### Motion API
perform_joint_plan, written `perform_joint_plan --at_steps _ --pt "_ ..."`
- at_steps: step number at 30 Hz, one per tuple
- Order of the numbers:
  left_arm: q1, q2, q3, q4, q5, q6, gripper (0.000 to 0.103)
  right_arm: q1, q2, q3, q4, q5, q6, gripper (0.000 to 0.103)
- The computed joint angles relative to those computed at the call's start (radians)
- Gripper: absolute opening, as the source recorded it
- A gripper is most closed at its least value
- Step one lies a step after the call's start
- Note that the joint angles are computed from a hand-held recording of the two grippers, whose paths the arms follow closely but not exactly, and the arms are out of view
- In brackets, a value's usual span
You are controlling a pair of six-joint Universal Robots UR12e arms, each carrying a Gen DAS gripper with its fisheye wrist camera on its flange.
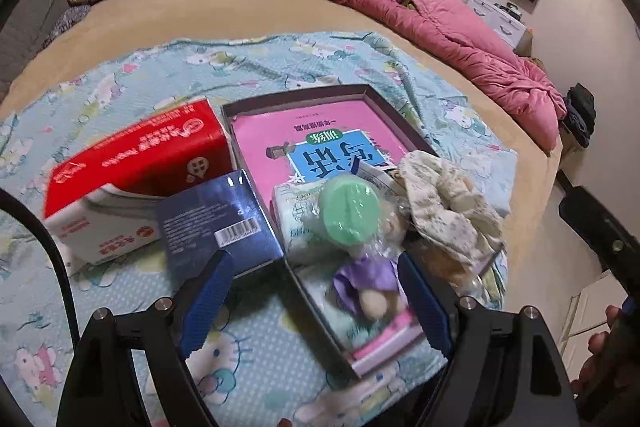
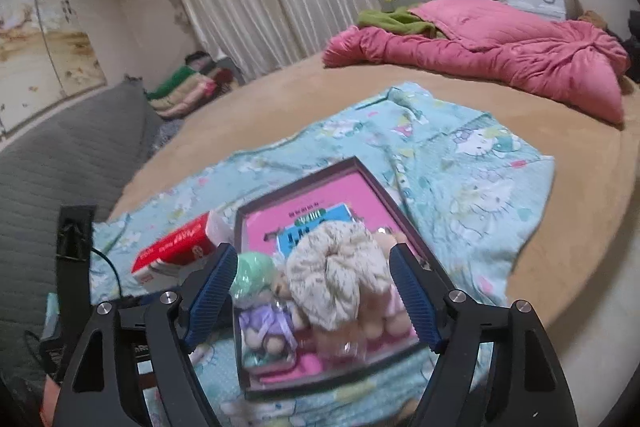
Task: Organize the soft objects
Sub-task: 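Open both grippers and withdraw them from the tray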
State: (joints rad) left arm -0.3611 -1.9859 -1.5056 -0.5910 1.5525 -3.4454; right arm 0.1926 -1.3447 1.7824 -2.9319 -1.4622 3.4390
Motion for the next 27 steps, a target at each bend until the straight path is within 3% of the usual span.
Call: perform_joint_plan --at_steps 4,11,27 --pt "-0.018 0.042 -0.029 0.011 0.074 0.006 0.084 0.026 -0.026 0.012 0.027 -0.054 0.005 0.081" --pt "-0.033 0.104 -0.074 -0.009 0.128 -0.023 0.084 0.075 -0.060 0.029 0.049 -0.160 -0.008 0.084" --pt "-0.061 0.162 -0.138 -0.038 0.185 -0.064 0.084 0.098 -0.089 0.064 0.141 -0.186 -0.021 0.085"
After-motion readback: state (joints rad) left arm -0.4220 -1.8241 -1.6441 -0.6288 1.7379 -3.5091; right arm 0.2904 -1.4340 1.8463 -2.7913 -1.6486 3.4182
